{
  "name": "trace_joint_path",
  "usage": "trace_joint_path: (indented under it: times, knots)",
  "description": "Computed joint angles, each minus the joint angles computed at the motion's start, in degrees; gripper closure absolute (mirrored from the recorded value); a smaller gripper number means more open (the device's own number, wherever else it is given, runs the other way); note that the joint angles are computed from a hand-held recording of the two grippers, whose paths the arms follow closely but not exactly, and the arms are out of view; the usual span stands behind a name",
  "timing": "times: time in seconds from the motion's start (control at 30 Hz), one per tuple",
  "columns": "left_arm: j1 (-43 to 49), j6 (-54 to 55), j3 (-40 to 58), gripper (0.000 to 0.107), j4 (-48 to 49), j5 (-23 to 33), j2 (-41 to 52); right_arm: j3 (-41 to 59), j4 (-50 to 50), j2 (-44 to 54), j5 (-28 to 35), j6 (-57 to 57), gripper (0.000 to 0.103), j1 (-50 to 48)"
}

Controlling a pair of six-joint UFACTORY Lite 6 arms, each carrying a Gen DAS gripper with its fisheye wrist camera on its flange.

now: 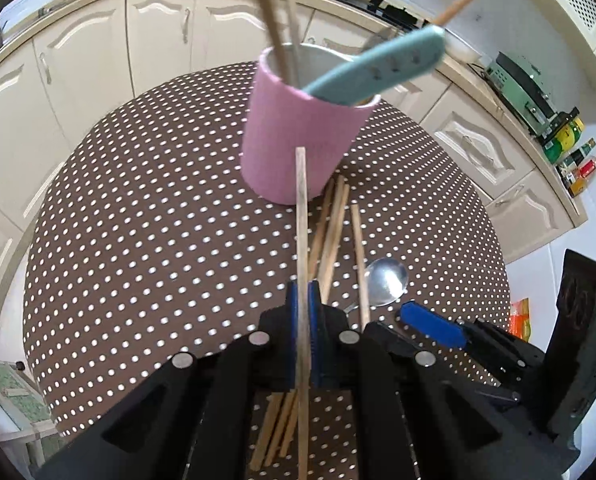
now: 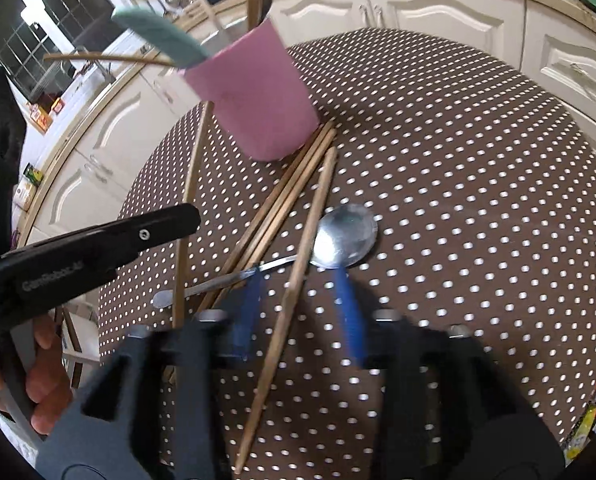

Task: Organize utensils
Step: 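Grasp a wooden chopstick with the left tool while the right tool grasps one, then lift both chopsticks and drop them into the pink cup with both tools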

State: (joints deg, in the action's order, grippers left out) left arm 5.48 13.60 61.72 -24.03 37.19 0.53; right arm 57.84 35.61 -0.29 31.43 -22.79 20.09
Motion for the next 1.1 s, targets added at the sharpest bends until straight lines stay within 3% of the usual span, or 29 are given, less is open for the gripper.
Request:
trace_joint_path:
  times: [0.17,0.23,0.43,0.53,0.63,0.77,1.1]
  knots:
    - [3.4,3.7,-2.0,0.102,-2.8,1.4,-1.8,3.8,-8.7,3.9,0.4,10.1,0.06,2.7]
    - [5.7,6.7,-3.5,0.102,-4.3,2.4,-3.4,5.9,-11.5,6.4,1.2,13.4,0.07,4.2]
    - [8.3,10.1,-4.9,0.102,-6.3,3.8,-4.4,13.6,-26.0,12.8,4.3,27.3,0.077,9.5]
    - [10.1,11.7,-6.0,0.102,-6.9,4.7,-5.7,18.0,-32.6,16.3,6.2,33.0,0.09,11.8]
    - [11.7,13.2,-6.4,0.102,-7.7,5.5,-6.4,19.2,-30.6,17.6,6.2,31.1,0.096,11.0]
    - [14.6,16.4,-7.2,0.102,-9.4,7.6,-7.8,15.4,-21.9,14.7,4.7,22.8,0.097,7.2]
    - [21.6,25.0,-8.3,0.102,-16.2,15.2,-19.0,0.4,4.7,-4.6,0.6,-5.7,0.097,-1.0]
